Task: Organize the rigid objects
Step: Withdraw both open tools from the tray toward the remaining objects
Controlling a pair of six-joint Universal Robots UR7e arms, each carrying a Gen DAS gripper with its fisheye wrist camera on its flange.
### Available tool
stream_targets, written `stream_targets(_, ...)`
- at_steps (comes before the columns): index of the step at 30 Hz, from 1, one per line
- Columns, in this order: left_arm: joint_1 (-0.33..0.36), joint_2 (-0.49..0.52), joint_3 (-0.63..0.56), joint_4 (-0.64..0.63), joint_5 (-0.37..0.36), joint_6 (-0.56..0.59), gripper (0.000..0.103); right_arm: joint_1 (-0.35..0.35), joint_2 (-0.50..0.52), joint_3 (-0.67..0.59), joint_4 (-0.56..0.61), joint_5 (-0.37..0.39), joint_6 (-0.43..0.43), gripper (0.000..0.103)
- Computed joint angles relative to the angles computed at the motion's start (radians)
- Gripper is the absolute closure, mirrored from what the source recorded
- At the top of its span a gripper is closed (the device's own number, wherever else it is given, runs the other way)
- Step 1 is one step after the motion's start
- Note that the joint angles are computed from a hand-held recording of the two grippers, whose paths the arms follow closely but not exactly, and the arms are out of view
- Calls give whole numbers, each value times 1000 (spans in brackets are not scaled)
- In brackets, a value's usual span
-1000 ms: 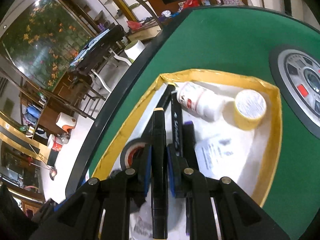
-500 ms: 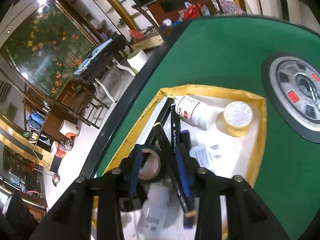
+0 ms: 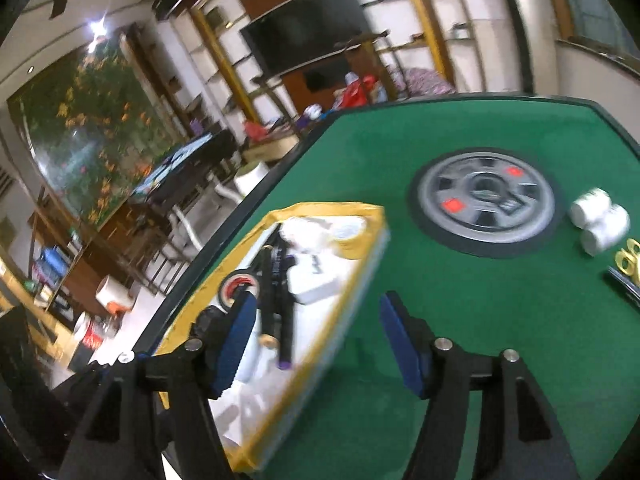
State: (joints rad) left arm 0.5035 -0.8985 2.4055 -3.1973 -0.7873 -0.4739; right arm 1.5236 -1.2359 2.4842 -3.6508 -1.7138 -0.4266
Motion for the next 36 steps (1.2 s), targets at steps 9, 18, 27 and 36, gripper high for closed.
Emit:
stream_targets(9, -134, 118, -64, 86, 26, -24, 10, -126, -70, 131, -221, 7, -78, 32)
stream_targets(18, -184, 172, -122, 198, 49, -37, 9, -257, -175, 193, -219, 119, -75, 31)
stream_targets(27, -169, 208, -169, 243, 49, -32, 9, -310, -221, 201, -192, 157, -73, 31)
stream_targets(36, -146, 237, -204, 267, 36, -16, 9, -365, -232, 188, -157, 193, -61, 30)
